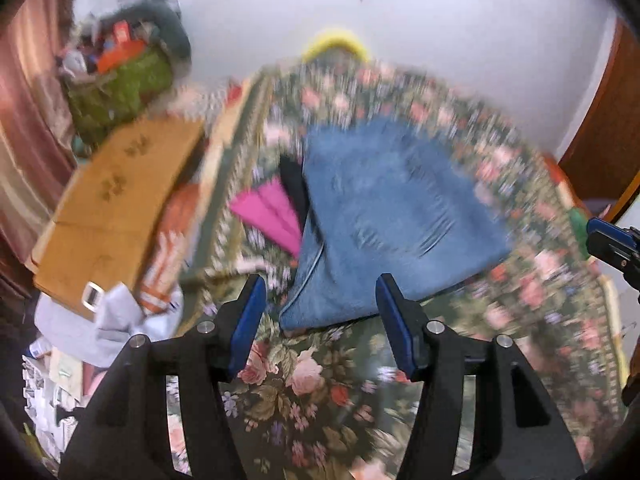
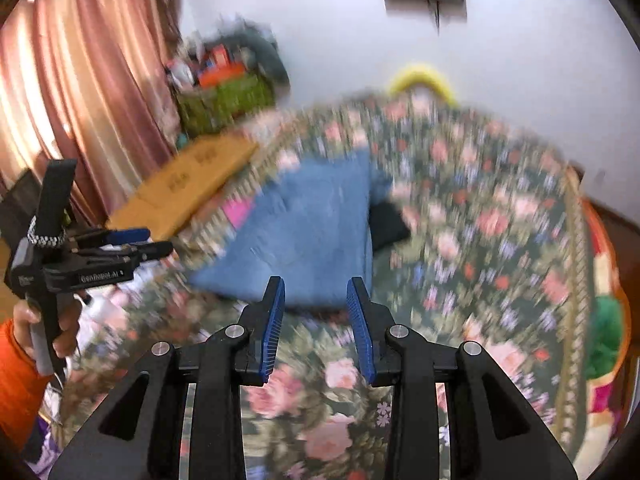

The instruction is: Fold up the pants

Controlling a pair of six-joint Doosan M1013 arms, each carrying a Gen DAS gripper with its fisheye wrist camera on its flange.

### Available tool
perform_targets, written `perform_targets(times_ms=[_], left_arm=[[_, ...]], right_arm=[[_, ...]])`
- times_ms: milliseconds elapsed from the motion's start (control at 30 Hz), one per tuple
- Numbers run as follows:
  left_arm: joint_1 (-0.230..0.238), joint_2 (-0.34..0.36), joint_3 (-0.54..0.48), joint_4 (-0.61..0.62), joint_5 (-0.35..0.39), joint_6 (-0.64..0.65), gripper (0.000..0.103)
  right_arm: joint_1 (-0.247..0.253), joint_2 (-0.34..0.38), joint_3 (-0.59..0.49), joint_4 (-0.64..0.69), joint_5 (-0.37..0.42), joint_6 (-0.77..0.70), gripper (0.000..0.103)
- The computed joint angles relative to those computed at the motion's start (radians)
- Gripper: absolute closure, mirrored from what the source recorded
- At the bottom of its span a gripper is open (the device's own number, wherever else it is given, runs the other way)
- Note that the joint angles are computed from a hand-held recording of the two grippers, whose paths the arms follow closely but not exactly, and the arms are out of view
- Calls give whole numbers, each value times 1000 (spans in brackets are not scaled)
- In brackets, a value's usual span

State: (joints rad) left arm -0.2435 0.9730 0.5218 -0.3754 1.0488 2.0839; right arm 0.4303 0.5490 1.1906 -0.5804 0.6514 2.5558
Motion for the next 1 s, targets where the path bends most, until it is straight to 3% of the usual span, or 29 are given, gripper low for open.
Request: perform_targets(times_ms=[267,433,600,700,767,833,1000], left_arm=[[37,-317,433,-367,-346,361,46],[55,-446,618,-679,-454,670,46],[71,-529,746,-935,-498,901,43],[82,-555,795,-1037,-488,1005,26],[84,-568,823,-1089,-506,1056,7],[87,-572,834,-1092,-502,1058,3],[88,-573,832,-1068,-515,1032,0]], right_arm=[[106,-100,66,-499,-47,376,73],[169,-130,101,-763,8,576,73],[206,-142,126,-866,53,667,69],[221,-138,131,-891,106,693,51],[224,-136,131,-892,133,706,30],[228,-133,128,-878,161,706,17],[244,-127,114,-857,222,674,0]])
